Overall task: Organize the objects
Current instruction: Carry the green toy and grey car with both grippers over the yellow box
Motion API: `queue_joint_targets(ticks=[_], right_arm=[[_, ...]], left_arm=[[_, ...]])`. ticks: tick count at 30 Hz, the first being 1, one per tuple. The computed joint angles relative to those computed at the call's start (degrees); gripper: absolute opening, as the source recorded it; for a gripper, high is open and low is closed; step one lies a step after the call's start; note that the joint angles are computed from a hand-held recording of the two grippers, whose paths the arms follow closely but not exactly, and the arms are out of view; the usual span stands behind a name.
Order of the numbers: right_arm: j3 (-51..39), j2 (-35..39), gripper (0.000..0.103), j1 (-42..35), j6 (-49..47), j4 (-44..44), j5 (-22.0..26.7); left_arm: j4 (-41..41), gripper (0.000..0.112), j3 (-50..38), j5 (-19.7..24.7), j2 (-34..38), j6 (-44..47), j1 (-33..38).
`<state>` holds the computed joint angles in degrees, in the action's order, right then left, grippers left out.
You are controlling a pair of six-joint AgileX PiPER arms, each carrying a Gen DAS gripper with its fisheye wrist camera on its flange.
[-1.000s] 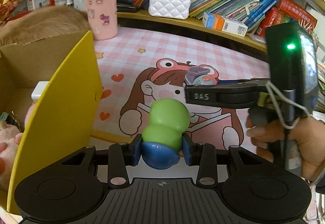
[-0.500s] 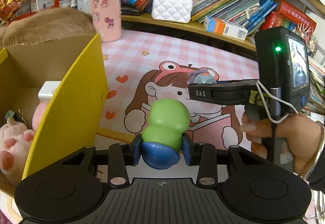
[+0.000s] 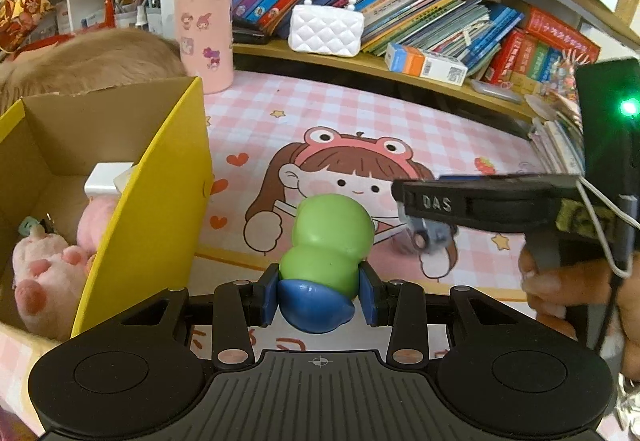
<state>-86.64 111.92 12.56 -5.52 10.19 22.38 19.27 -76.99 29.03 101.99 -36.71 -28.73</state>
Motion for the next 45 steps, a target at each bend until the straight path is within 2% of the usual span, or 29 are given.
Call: queue_joint_targets(ticks=[4,9,12,18,21,26,33,39,45], right_arm=[[6.4,-5.5,0.040,0.8,7.4,-5.7,-1.1],[14.4,-13.1,0.040,2.8,21.5,-17.4,-1.5],[18.7,-17.4,0.040,4.4,31.5,-25.6,-0.8],[24.9,-24.5,0.040,7.6,44.8,-33.2,2.1],[26.8,-26.7,0.040,10.9,54.5,-40.5,4.6],[28.5,-28.8,0.040,17.2,66.9,-49.0,10.0],[28.8,-29.7,0.040,26.7,79.5,-55.6,18.2],[27.6,-28.4,0.040,35.6,88.2,-57.9,24.5],[24.7,-25.8,0.040,45.3,95.0,-59.7,30.3]], left_arm=[[-2.1,0.038,2.7,-2.0,-2.4,2.6,0.0],[-9.2,0.038,6.4,-4.5,-5.6,11.4,0.5],[-14.9,0.038,8.7,-5.9,-7.4,18.2,0.9],[-29.0,0.038,13.7,-8.0,-11.1,33.6,2.7],[-37.3,0.038,16.2,-8.1,-12.9,42.6,4.3],[-48.2,0.038,20.3,-6.8,-16.1,55.5,7.3],[-60.5,0.038,25.3,-2.5,-21.1,70.8,13.8],[-65.6,0.038,30.4,2.4,-27.0,80.1,20.5],[-68.4,0.038,35.1,9.2,-32.7,88.2,30.6]])
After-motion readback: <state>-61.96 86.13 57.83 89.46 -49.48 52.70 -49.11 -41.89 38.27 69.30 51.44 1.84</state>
